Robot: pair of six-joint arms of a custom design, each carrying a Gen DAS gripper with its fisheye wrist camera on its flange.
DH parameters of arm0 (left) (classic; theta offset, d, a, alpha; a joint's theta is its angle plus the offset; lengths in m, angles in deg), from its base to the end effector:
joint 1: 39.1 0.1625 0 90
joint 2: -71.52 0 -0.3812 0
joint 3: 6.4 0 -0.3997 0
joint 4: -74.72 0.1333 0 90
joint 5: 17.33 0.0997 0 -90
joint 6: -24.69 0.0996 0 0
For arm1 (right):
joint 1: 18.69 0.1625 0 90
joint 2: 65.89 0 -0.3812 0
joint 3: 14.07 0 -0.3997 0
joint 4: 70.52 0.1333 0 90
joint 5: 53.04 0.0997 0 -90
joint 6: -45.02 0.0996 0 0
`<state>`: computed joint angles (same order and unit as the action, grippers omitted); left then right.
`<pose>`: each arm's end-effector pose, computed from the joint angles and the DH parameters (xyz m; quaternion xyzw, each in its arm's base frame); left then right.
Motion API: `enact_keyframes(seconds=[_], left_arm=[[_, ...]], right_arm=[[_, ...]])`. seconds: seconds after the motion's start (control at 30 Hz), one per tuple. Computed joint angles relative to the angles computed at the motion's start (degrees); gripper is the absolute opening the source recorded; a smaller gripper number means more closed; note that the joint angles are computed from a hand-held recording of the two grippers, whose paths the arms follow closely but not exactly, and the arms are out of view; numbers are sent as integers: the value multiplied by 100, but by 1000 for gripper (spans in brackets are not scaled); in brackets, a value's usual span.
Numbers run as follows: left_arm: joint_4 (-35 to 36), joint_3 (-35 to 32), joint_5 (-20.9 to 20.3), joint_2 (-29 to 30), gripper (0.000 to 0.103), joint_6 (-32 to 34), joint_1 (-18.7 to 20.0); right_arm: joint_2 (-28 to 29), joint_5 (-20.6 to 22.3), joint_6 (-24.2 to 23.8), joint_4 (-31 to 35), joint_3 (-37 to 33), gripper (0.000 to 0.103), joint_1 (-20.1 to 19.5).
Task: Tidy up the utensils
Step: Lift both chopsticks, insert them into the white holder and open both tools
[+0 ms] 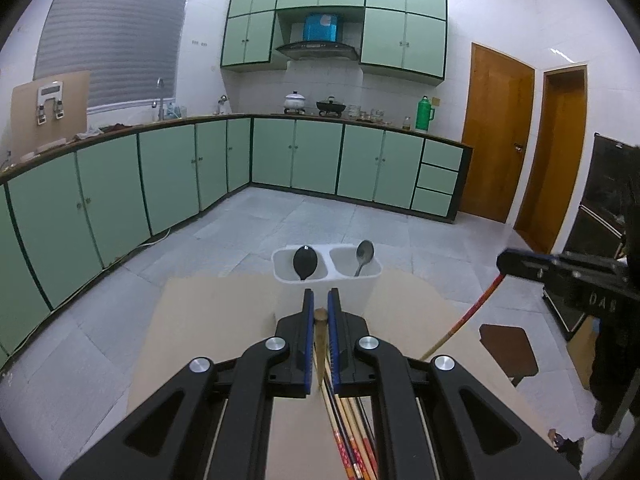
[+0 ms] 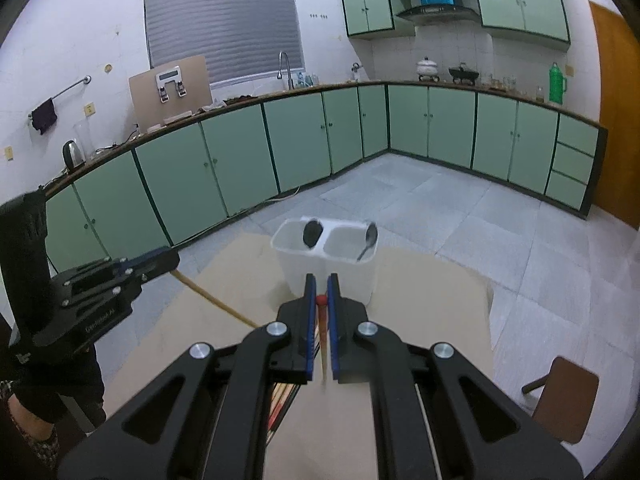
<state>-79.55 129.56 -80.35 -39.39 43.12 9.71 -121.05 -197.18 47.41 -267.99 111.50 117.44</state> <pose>-0.1024 -0.3880 0.3436 0.3874 0.8337 -0.3633 0.1510 0.3728 -0.2854 0.1123 0.1803 -0.8374 0.4353 0.2771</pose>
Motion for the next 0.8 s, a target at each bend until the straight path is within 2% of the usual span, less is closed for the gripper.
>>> enact_keyframes(seconds=[0.27,0.43,0.67,0.8], left_arm=[[-339,-396,-225,204,7,123,-130],[-753,-686,-279,424,7,312,-316],[-1278,-1124,-386,1066,7,523,-345],[-1375,-1226,-358,1377,7,609,-263]], right_arm=[[-236,82,-667,-90,-416,5,59],[-203,121,-1356,-452,-849,5,57],[86,308,-2249,-1024,-1565,5,-224],[300,517,-2513,-1265,-1819,5,-516]])
